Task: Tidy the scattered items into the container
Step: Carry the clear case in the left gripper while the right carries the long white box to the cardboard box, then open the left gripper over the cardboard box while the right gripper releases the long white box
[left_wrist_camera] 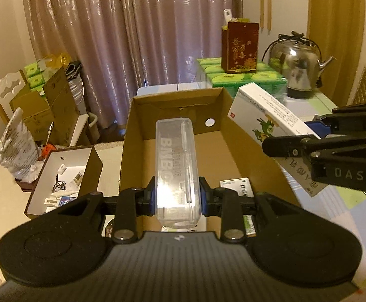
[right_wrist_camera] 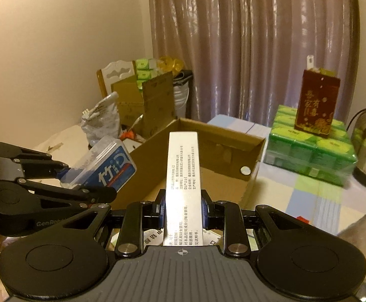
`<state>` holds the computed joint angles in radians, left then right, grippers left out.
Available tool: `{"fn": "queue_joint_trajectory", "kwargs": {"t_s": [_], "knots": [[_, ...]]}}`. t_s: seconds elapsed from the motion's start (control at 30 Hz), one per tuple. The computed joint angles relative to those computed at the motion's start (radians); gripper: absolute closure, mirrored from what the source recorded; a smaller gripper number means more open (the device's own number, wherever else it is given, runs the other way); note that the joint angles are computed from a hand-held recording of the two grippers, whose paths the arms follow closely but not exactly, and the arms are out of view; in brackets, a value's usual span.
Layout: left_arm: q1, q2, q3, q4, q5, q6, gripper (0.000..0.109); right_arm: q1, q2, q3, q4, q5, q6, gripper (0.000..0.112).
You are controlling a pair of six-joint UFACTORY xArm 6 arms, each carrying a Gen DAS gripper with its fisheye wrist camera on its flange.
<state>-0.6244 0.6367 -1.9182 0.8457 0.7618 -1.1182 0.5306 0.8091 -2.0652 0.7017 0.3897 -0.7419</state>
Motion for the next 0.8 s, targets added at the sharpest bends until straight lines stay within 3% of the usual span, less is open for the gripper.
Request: {"fn": "queue_joint_trajectory", "kwargs": {"t_s": [0.4, 0.8], "knots": [[0.042, 0.092, -0.066, -0.059, -0.043, 0.058, 0.082, -0.014, 0.207, -0.279, -0.14, 0.095, 0.155, 0.089], [0.039, 0.078, -0.043, -0.032, -0.026, 0.033, 0.076, -0.014, 0.22, -0.292, -0.145, 0.098, 0.17, 0.089]]}}
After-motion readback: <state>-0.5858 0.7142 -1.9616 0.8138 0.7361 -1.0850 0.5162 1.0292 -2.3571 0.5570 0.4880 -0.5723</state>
